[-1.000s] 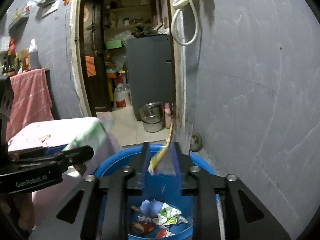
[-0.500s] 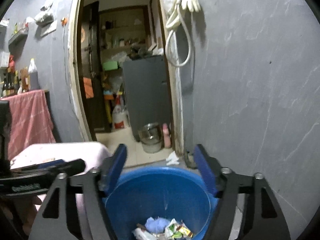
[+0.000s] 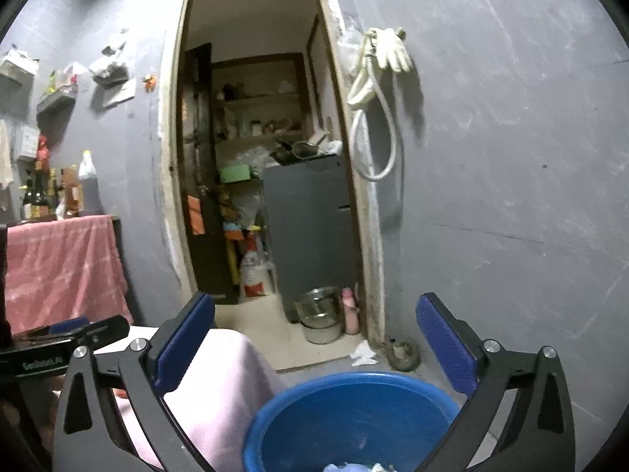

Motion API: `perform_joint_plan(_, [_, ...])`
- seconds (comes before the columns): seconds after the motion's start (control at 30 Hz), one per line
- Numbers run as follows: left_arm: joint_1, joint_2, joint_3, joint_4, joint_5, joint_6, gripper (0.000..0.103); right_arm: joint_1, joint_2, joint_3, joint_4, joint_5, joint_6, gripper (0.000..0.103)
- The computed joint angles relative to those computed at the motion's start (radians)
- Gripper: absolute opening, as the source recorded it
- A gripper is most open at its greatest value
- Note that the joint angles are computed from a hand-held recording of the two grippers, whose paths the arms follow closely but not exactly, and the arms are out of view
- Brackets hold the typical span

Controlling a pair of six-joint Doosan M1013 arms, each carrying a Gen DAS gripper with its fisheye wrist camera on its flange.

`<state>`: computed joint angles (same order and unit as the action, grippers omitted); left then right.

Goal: Collect trash
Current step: 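Move both grippers back over the remaining trash on the table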

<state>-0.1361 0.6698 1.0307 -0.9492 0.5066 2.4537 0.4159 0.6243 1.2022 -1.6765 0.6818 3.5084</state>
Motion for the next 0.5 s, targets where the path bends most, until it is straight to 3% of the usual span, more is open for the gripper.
perform_joint_plan(0.23, [0.032, -0.01, 0.024, 0.038, -0.039, -0.038, 0.097, 0.016, 0.024, -0.041, -0.056, -0.031, 0.019, 0.103])
perform_joint_plan(0.5, [0.075, -0.002, 0.023, 0.141, -0.056, -0.124, 0.097, 0.023, 0.068, -0.127, 0.008, -0.114, -0.091, 0.103])
